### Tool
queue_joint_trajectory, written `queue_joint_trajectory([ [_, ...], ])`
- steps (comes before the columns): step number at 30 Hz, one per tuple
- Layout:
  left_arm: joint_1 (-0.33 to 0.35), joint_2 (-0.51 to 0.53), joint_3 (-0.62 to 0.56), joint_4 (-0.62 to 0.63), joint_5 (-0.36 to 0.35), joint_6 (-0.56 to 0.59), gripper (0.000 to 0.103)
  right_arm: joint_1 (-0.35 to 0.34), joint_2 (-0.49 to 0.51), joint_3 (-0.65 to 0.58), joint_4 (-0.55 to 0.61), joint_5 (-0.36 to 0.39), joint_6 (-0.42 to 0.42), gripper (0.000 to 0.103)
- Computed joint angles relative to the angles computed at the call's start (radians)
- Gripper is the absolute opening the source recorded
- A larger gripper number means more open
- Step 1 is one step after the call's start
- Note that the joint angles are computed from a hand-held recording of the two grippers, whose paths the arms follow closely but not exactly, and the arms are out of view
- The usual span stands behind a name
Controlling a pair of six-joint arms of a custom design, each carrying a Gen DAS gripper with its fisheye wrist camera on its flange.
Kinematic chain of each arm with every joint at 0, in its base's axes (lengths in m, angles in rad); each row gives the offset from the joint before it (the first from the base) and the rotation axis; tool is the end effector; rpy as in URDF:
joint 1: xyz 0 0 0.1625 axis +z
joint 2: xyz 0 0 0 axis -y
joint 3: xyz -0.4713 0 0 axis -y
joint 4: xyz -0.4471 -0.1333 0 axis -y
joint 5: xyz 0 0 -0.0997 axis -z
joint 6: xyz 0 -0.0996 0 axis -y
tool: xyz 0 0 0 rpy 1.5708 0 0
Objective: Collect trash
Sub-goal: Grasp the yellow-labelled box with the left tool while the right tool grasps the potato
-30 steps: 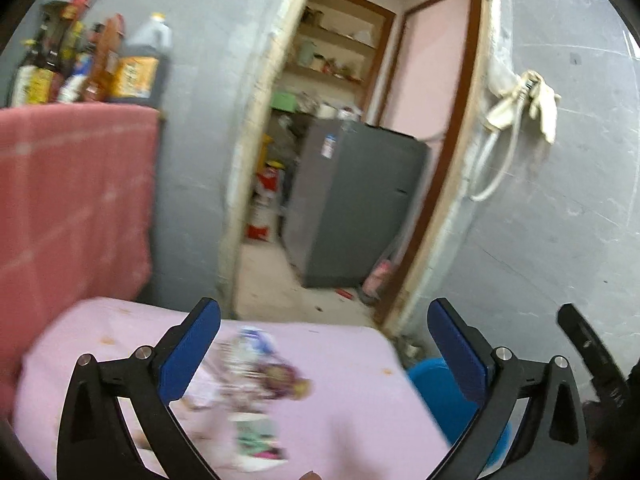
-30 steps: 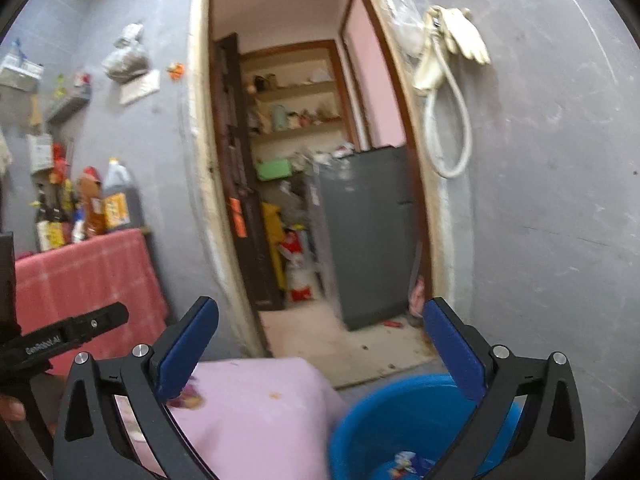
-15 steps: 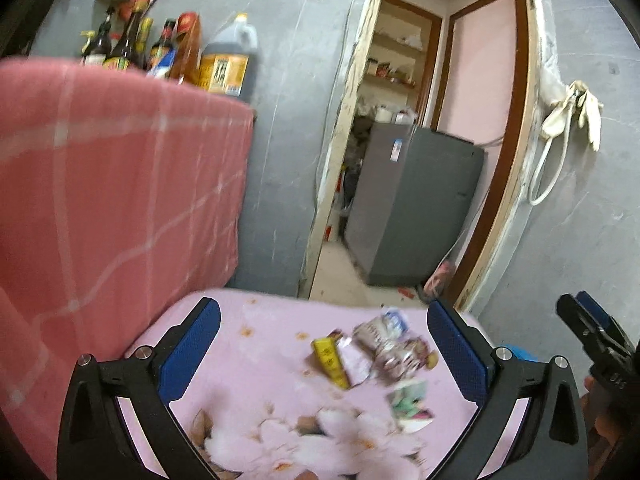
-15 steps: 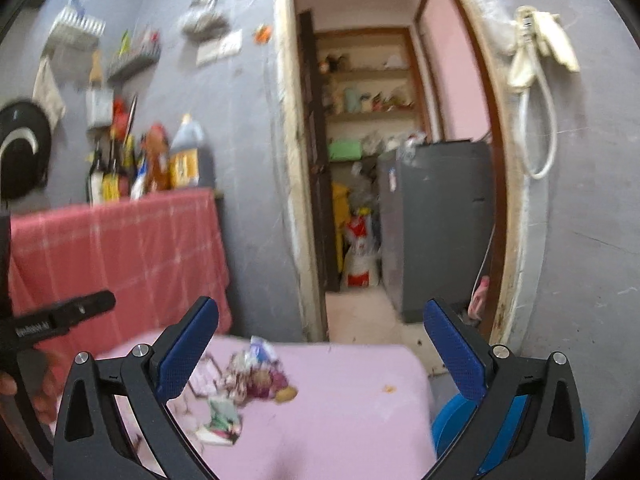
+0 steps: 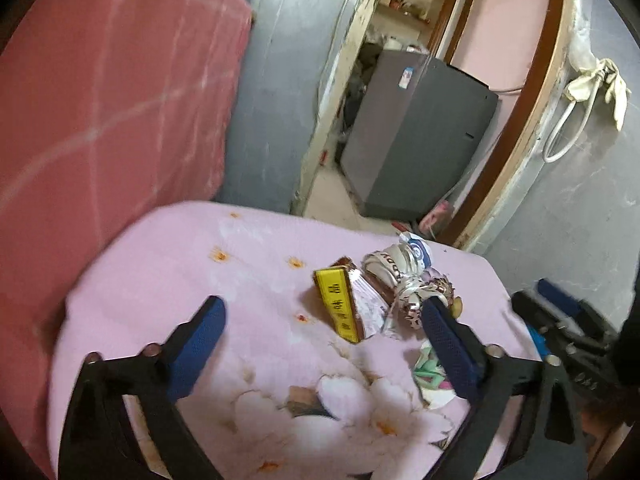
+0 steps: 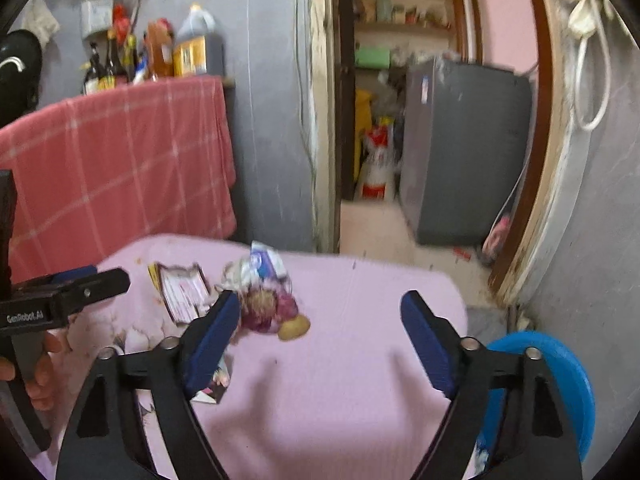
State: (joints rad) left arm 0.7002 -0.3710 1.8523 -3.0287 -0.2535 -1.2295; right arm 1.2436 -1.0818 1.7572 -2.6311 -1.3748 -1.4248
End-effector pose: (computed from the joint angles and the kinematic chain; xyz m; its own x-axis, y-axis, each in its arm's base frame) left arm -0.2942 -0.5483 -0.1392 -0.7687 -0.5380 -0.3460 0.1199 0.4101 -0.9041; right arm -0.0802 -0.7114 0.2459 -0.4332 -0.8325 0.3452 -0.8989 0.3711 -0.2332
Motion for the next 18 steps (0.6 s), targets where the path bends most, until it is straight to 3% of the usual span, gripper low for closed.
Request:
queue_joint_trajectory([
  [2,0.014,0.009,-0.010,-0.087,-0.035,0.074,0.074,0.016,0.023,-0.023,0.026,-0.072,0.011,0.067],
  [4,0.026,0.010,-0.024,-0.100,-0.061,0.090,0.067,0.027,0.042,-0.039,0.048,-0.130,0.011,0.055],
  [6,0.036,0.015,-0.031,-0.142,-0.089,0.122,0.058,0.037,0.058,-0.045,0.050,-0.177,0.006,0.050],
  [14,0.069,0.000,-0.041,-0.127,-0.159,0.104,0.023,0.059,0.102,-0.061,0.044,-0.269,-0.014,0.033],
  [16,0.070,0.002,-0.044,-0.133,-0.161,0.113,0.023,0.061,0.105,-0.065,0.053,-0.278,-0.016,0.023],
  [18,0.067,0.007,-0.046,-0.140,-0.154,0.117,0.022,0.061,0.101,-0.062,0.057,-0.277,-0.026,0.021],
])
